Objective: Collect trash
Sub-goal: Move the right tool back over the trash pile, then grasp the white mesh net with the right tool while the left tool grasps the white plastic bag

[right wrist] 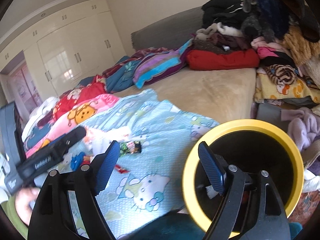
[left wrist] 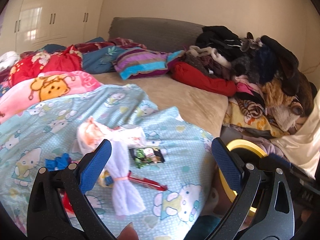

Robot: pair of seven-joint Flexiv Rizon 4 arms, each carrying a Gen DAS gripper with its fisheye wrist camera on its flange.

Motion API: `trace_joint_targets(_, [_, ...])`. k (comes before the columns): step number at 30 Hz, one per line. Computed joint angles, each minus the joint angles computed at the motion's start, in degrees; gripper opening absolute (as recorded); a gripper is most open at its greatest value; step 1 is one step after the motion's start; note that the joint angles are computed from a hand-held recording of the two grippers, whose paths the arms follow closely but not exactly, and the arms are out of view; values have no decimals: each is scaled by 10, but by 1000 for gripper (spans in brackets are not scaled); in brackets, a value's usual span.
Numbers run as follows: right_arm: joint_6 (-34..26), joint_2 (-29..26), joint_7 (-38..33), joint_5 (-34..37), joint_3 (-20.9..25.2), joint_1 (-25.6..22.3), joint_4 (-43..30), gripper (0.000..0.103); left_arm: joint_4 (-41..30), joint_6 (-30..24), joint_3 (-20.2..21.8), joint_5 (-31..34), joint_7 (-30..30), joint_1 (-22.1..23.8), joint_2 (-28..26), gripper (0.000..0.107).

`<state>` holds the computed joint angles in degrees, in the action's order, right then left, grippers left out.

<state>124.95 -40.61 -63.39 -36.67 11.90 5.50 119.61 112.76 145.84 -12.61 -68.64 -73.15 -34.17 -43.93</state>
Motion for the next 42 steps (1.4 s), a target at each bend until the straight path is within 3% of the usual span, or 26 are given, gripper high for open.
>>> trace_joint_targets(12, [-17,-1,-31,1,9,37,13,82,69,16,15,7,-79,19,27,92])
trace_joint_targets(26, [-87,-40,-37,-57,59,37,-19,83,148,5,29,0,-168,46,51,92])
trace_joint_targets(34, [-147,-78,-43,-83,110,21,-56,83,168,-64,54,78,-219,80,52,92])
trace_joint_targets(40, [-205,-104,-68,-61,141,23,-88,83,165,-119,79,161,-271,111,48,92])
trace_joint_targets(42, [-225,-114,-76,-50,153,22,-99,83,166,-133,79,220,-311,141,46,92])
